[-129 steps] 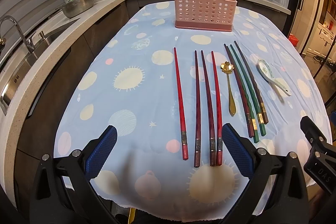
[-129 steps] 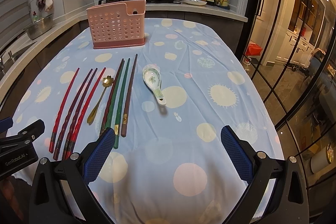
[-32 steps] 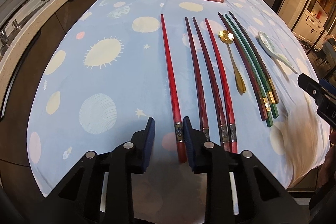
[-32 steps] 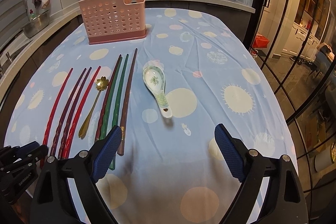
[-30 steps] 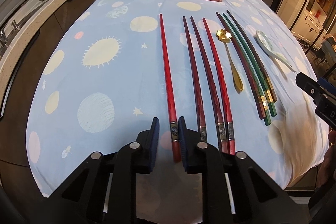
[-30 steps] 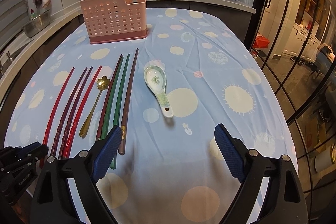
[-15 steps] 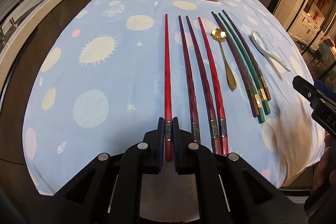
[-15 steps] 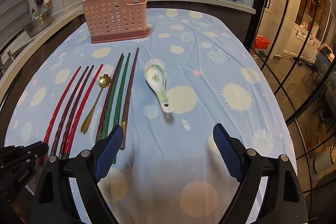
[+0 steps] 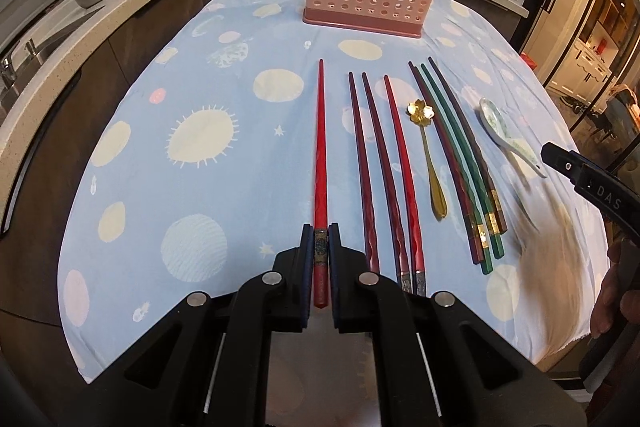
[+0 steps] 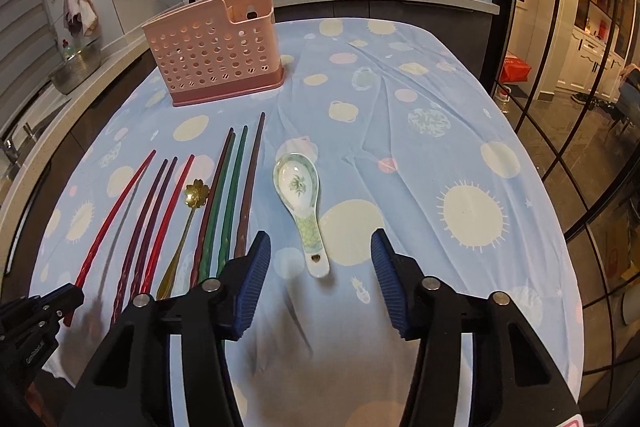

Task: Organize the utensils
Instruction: 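Close the right tool on the white ceramic spoon's handle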

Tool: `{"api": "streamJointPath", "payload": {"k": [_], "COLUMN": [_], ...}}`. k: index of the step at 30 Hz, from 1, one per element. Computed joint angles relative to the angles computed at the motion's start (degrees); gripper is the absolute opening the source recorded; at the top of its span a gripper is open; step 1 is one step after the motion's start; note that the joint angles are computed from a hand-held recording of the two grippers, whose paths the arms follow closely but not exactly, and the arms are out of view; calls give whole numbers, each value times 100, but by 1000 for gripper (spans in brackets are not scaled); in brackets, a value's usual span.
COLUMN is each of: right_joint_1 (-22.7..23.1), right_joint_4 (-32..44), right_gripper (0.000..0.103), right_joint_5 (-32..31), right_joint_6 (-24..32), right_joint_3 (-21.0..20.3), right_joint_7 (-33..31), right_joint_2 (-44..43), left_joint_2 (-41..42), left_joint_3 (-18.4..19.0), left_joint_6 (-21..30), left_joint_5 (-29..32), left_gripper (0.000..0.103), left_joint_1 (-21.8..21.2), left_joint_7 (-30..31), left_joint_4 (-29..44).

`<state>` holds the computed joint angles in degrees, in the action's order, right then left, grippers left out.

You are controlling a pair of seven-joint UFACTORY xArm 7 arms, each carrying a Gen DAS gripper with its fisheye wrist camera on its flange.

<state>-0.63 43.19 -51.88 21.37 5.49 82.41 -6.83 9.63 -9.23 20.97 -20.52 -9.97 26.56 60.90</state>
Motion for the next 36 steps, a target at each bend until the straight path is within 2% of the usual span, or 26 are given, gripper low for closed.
{"api": "streamJointPath", "payload": {"k": [5, 8, 13, 19, 24, 27, 32, 36], "right_joint_1": [-47, 1, 115, 200, 245, 251, 202, 73], "right_joint_4": [193, 203, 138, 62, 73, 61, -68, -134], "right_gripper": [29, 21, 17, 17, 17, 11, 8, 7], "right_joint_5": [279, 749, 1323, 1058, 520, 487, 427, 172], "right_joint_6": [-339, -614, -936, -1094, -1056, -1008, -991, -916], "right_joint_3": [-206, -344, -503, -628, -670, -639, -553, -396], "right_joint_7": [-327, -755, -1251, -1059, -674, -668, -553, -310], "right_joint_2": [395, 611, 837, 849, 840, 805, 600, 315], "left_joint_2": [113, 189, 305, 384, 382, 360, 237, 110], "left_joint_3": [30, 43, 30, -11, -28, -42, -72, -112], "left_joint_6": [19, 66, 157, 281, 302, 327, 312, 337], "left_joint_5": [119, 233, 365, 392, 376, 318, 86, -333], "left_gripper": [7, 7, 7, 7, 7, 7, 7, 7], "left_joint_1": [-13, -23, -28, -14, -5, 15, 83, 184], "left_joint_7": [-159, -281, -411, -457, -447, -406, -228, 90], "left_joint_4": [157, 230, 324, 388, 352, 325, 252, 265]}}
